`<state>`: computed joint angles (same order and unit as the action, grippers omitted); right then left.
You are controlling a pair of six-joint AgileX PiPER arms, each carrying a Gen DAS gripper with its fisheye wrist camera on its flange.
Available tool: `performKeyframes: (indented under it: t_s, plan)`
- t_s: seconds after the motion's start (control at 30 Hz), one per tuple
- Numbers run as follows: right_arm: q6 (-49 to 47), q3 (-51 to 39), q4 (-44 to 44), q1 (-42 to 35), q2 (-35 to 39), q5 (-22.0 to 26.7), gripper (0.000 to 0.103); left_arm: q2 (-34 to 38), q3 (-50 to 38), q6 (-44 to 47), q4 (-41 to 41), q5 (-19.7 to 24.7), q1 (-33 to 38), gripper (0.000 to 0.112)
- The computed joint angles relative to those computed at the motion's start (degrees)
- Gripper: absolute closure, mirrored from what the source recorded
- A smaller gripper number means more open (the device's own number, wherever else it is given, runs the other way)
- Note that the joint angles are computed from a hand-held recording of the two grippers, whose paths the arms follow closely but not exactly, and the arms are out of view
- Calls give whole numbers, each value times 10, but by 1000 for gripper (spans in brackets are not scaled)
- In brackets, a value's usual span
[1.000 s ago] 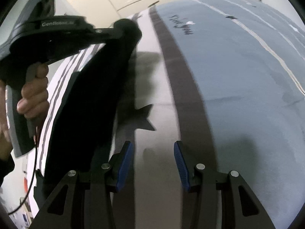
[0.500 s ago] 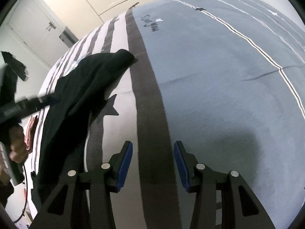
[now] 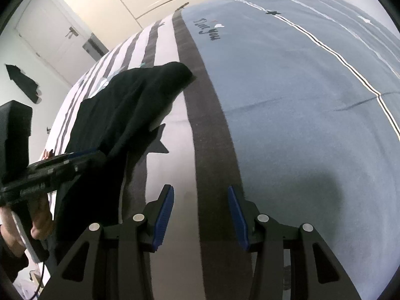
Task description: Fold clothes
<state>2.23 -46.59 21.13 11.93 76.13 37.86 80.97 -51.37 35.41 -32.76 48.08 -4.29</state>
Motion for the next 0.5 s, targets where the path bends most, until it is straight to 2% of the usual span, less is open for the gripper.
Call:
performKeyframes:
  t_s: [0.07, 0.2, 0.33, 0.4, 0.5]
  plan:
    - [0, 6, 1, -5, -3, 0, 62, -19, 10, -12, 16, -13, -28, 73]
    - [-3, 9, 1, -15, -5, 2, 62, -40, 23, -50, 62, -66, -74, 71]
    - [2, 8, -2, -11, 1, -2, 62, -61, 34, -11, 4, -55, -43, 68]
    - [3, 7, 0, -11, 2, -3, 62, -19, 17, 7, -35, -41, -32, 66]
    - [3, 5, 1, -10, 5, -3, 62, 28, -8, -25, -19, -46, -43, 66]
